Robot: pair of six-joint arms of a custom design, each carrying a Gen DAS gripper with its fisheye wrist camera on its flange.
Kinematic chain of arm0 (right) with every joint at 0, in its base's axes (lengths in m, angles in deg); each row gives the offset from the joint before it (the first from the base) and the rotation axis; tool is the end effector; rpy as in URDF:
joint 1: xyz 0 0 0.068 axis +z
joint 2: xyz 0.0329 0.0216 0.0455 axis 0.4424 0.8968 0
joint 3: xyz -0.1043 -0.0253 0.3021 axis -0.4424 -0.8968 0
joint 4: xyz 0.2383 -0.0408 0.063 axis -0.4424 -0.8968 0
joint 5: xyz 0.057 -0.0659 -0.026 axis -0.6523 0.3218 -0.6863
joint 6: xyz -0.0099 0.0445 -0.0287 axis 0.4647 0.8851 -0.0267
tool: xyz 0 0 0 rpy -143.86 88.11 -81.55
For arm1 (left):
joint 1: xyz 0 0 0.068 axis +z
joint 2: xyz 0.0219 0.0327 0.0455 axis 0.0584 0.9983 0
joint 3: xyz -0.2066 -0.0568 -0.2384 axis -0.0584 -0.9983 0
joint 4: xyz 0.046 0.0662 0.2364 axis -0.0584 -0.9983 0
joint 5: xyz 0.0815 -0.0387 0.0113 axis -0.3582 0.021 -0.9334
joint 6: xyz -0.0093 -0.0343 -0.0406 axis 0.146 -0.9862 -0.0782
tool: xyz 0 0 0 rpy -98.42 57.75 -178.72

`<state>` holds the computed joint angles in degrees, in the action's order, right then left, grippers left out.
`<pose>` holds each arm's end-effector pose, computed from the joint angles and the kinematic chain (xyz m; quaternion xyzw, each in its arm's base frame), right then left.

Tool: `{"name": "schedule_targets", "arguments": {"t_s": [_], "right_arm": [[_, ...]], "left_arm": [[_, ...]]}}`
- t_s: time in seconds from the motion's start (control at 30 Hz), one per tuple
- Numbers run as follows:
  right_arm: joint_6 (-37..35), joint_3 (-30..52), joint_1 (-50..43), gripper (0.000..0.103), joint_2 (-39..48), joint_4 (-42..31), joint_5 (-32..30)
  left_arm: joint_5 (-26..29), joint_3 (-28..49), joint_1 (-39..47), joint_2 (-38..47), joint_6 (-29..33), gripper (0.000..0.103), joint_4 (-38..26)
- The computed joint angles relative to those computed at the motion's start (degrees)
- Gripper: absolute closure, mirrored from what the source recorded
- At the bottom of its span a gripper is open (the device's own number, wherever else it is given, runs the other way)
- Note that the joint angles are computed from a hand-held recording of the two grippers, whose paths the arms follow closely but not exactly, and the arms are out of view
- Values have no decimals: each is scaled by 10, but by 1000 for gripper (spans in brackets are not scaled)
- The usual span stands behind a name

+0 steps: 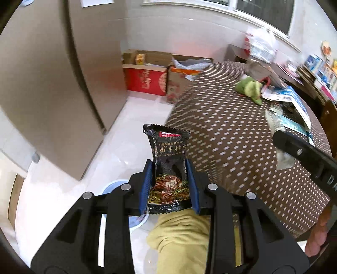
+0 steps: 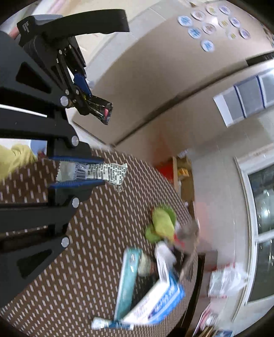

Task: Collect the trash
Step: 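Carry the wrapper and packet with both tools toward the bin, then open both tools to drop the wrapper and packet into the bin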

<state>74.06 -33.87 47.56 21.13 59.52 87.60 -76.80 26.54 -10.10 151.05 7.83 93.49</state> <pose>0.2960 0.1157 0.1978 0.0388 0.9132 0.1658 0.3702 0.3117 -0.0749 0.1653 0.0832 0.9420 -0.0532 0.3208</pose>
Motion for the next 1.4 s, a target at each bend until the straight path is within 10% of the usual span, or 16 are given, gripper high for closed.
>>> {"name": "schedule_targets", "arguments": {"t_s": [0.57, 0.7, 1.13, 1.23, 1.3, 1.4], "right_arm": [[15, 190, 182, 88, 162, -89, 7], [19, 214, 197, 88, 181, -110, 16], [33, 339, 227, 87, 292, -186, 11], [60, 383, 225, 73, 319, -211, -7], [69, 392, 231, 39, 324, -219, 14], [58, 382, 235, 39, 320, -208, 21]], "left_arm": [[36, -69, 196, -4, 46, 71, 15], [32, -58, 218, 15, 49, 37, 18], [52, -77, 287, 30, 76, 36, 39], [53, -75, 307, 33, 78, 36, 31], [47, -80, 315, 29, 79, 36, 34], [49, -97, 324, 19, 81, 36, 44]]}}
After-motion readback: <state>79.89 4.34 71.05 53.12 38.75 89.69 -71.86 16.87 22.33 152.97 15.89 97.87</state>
